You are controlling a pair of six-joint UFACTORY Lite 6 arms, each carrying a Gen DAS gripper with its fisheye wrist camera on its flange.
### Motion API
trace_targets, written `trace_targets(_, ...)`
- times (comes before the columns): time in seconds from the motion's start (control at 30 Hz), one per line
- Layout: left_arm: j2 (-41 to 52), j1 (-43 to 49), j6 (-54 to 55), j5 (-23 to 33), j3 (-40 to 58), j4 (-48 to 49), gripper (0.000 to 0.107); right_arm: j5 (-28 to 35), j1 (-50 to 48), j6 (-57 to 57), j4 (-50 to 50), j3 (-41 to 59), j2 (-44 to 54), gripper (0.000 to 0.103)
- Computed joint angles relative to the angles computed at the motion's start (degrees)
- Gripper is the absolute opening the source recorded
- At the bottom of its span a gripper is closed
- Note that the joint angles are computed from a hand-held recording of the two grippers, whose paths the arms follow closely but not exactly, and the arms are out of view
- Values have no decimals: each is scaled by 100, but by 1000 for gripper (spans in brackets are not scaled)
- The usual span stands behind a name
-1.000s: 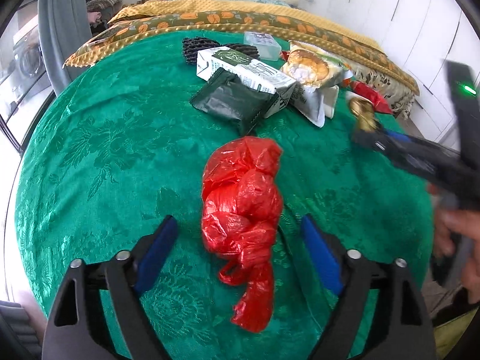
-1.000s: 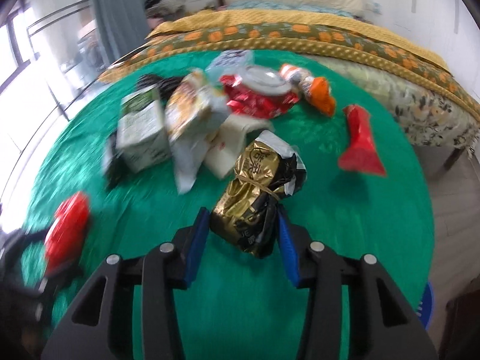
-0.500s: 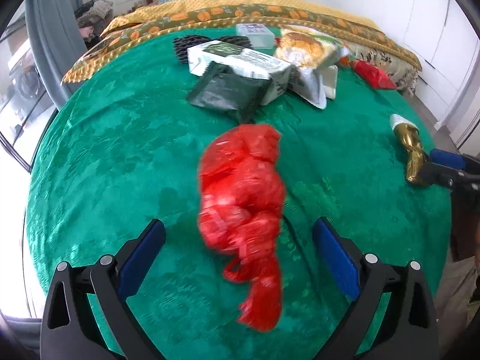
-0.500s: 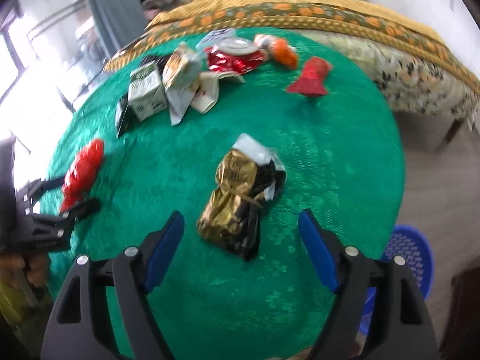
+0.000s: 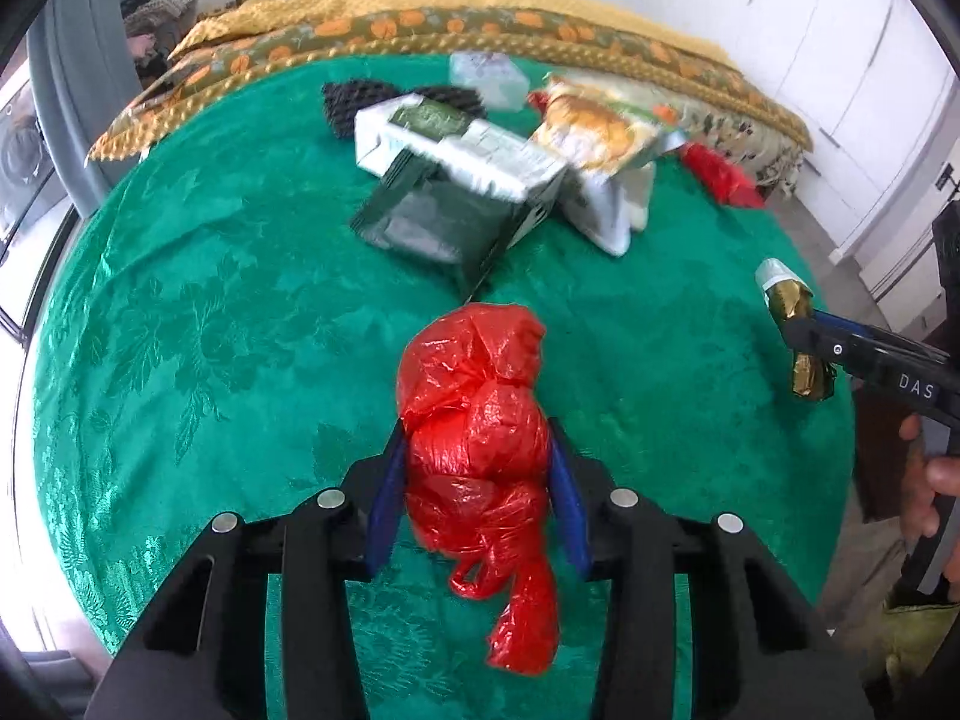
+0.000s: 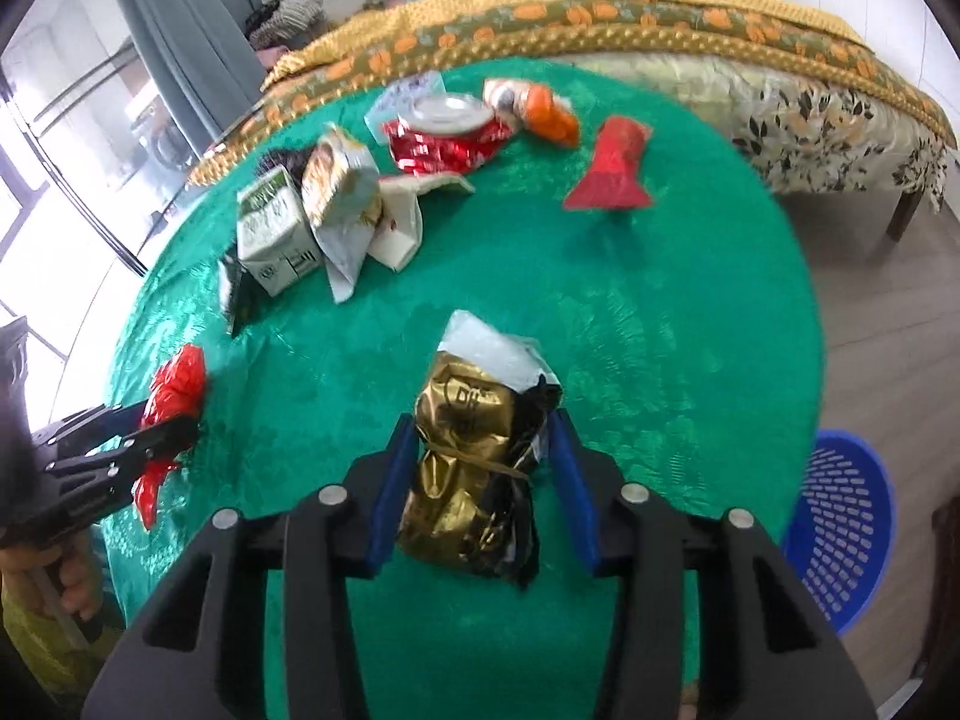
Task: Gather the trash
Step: 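Grasp the gold wrapper with the right tool while the left tool holds the red bag, then carry both items over the blue wastebasket and open both tools to drop them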
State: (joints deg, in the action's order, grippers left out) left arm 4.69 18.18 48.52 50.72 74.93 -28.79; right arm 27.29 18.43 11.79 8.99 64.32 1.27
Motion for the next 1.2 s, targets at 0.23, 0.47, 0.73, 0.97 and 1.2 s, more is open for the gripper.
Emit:
trace_targets(0.23,-664,-1092,-430,637,163,-458,42,603,-1625,-1969,1286,-762,-1483,44)
trace_targets(0.47,-226,-3864,-1966,145,747,-135,42,1246,-4820,-4224,1821,-1340,-1809,44)
trace_targets(0.73,2164,-6080,-3186,-615,2277,97,43,1024,-6890,-6266,2763,-1395,-342,44)
trace_targets(0.97,4715,-6772,-3884,-665,4712,506,45,1294,-7587,-7014,3355,-924,612,47)
trace_targets(1.2,5462,-6820,-4276,-800,5565,882,79,1487,-7931,-7202,3647,-561,1083,69)
